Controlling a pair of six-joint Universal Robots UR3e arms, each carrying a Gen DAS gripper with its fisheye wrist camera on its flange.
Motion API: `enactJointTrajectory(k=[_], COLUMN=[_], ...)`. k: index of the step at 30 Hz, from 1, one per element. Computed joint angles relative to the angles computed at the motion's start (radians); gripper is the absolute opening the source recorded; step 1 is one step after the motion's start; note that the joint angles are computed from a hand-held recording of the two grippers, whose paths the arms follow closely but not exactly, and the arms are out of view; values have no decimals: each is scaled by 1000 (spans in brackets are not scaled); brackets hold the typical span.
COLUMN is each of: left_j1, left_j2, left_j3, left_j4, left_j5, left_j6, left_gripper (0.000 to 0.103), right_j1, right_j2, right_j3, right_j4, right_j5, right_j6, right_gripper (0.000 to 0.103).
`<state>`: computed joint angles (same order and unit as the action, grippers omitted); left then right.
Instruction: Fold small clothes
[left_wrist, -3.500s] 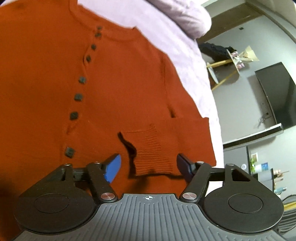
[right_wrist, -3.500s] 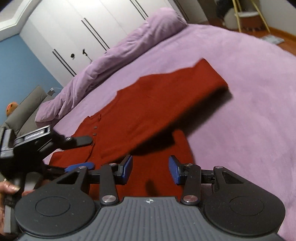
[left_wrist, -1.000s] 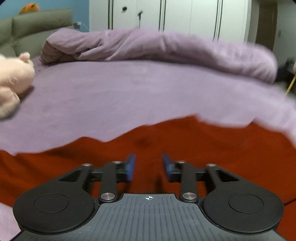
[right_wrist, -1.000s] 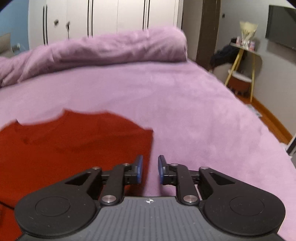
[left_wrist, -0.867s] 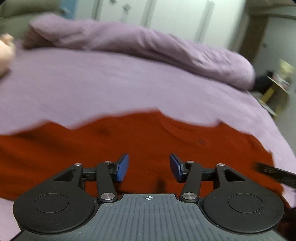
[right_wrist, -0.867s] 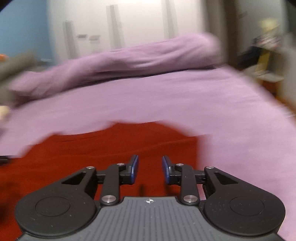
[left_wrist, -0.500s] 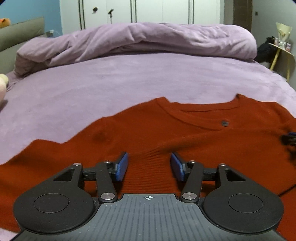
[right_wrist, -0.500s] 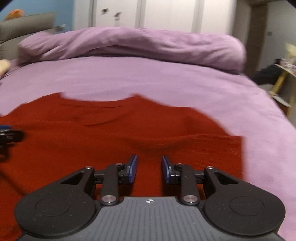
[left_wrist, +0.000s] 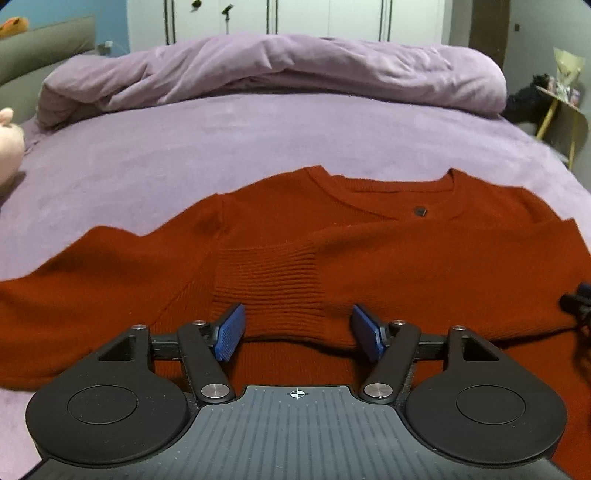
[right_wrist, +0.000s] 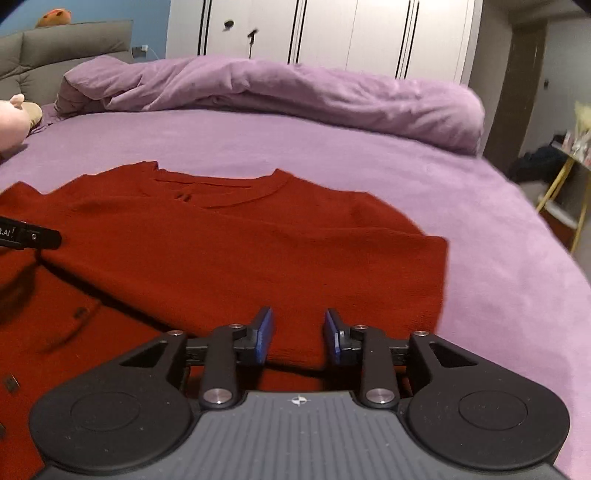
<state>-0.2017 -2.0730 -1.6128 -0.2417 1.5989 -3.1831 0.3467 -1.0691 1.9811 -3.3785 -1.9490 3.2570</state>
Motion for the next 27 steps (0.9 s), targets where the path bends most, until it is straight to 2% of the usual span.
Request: enactJointTrajectory(k=[7,13,15,16,17,20,22,23,25,27], left_j1=[7,20,20,35,59,119,198,247,366,529], left_j2=[-8,-8,5,22,45,134,234,288,404,521], left_j3=[-2,15,4,-21,-50,-136,-268,-334,-465,-593], left_j4=[11,-14,-19,-15,-14,-38,11,23,30,25], left_j5=[-6,-1,53,56,38,66,28,3,-72,-171], left_j6=[-1,9,-5,-21,-35,-57,-41,-44,-62,-90], left_gripper=[73,73,76,83,86,80,82,82,83,83], right_j1=[1,27,53,63,72,96,114,118,112,104], right_j2=[27,39,37,30,22,-43,-102,-155,-255,-352], right_j3=[9,-14,-39,-52,-61,-67,-67,-45,43,141], right_j4=[-44,-23,27,62,94,239,352,405,390,356], right_j5=[-42,-92,-136,-159,-181,-238,-265,-247,-158,-52], right_j6=[3,-3,12,16,25,89,150,194,252,311], right_gripper=[31,33,34,34,34,34,36,37,38,53])
